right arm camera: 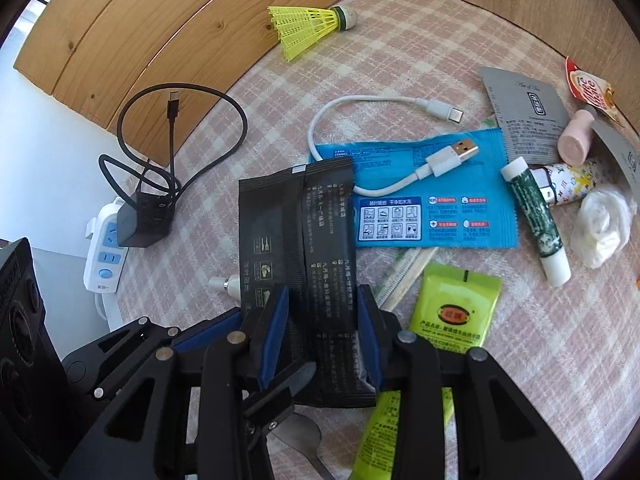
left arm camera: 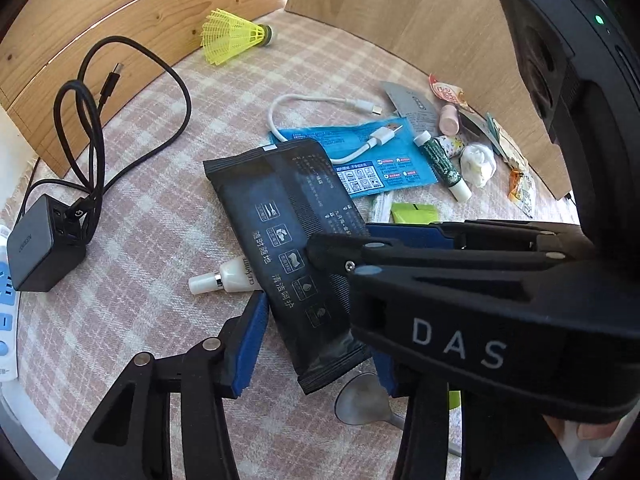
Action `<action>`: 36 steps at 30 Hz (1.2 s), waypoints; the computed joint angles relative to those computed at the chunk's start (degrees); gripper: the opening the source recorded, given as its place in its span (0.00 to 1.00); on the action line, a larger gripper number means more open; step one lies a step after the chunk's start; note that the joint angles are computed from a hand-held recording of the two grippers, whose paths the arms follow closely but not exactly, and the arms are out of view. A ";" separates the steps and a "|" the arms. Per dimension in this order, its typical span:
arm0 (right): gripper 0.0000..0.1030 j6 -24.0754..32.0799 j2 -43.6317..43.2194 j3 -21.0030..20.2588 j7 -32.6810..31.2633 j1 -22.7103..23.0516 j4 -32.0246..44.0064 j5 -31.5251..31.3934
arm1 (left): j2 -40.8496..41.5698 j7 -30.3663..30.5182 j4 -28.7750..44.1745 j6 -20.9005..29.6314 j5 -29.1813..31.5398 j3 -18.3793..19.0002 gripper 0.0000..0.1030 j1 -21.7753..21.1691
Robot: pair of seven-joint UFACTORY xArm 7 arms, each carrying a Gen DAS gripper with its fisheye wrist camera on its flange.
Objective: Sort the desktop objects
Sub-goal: 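Carry the black pouch to the black box and release it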
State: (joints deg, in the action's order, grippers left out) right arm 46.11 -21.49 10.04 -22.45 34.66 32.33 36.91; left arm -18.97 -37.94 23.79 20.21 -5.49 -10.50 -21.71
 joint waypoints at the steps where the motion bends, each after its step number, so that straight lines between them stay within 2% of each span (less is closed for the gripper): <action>1: 0.32 0.52 -0.80 -0.28 0.13 -0.02 -0.32 0.28 | -0.70 0.02 -0.13 0.35 -0.20 0.07 0.41 -0.18; 7: 0.32 4.01 -8.87 -2.76 1.61 -1.30 -3.55 1.35 | -3.92 -0.29 1.68 3.45 1.02 -1.72 0.41 -1.36; 12: 0.32 10.13 -22.55 -6.43 4.10 -6.02 -7.36 -3.96 | -2.68 0.63 8.05 6.28 2.09 -4.07 0.41 -4.26; 16: 0.32 17.71 -35.20 -12.17 6.31 -14.03 -10.40 -10.35 | 1.93 0.96 15.65 7.08 4.41 -7.60 0.41 -7.14; 21: 0.32 28.90 -44.41 -22.73 3.15 -28.99 -9.38 -21.09 | 13.22 2.84 28.26 5.85 4.79 -10.48 0.41 -12.84; 24: 0.32 33.26 -44.07 -29.25 -1.31 -37.78 -5.85 -27.33 | 22.07 3.80 38.68 7.14 8.03 -12.00 0.41 -16.83; 28: 0.32 34.52 -39.32 -36.73 -7.33 -46.75 0.15 -34.01 | 33.78 5.37 53.48 10.16 11.86 -12.06 0.41 -24.16; 33: 0.32 31.40 -28.57 -45.63 -14.36 -53.45 8.52 -38.55 | 49.39 9.41 75.07 16.47 13.79 -10.39 0.41 -34.34; 36: 0.32 30.25 -21.81 -49.95 -17.35 -55.74 13.62 -38.55 | 57.22 12.04 88.11 21.71 14.56 -8.61 0.41 -40.69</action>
State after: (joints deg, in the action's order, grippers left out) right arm 76.37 -43.29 -39.91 -39.80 -21.08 45.95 -1.63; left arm 38.24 -25.90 111.91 41.92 9.08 -19.11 -62.40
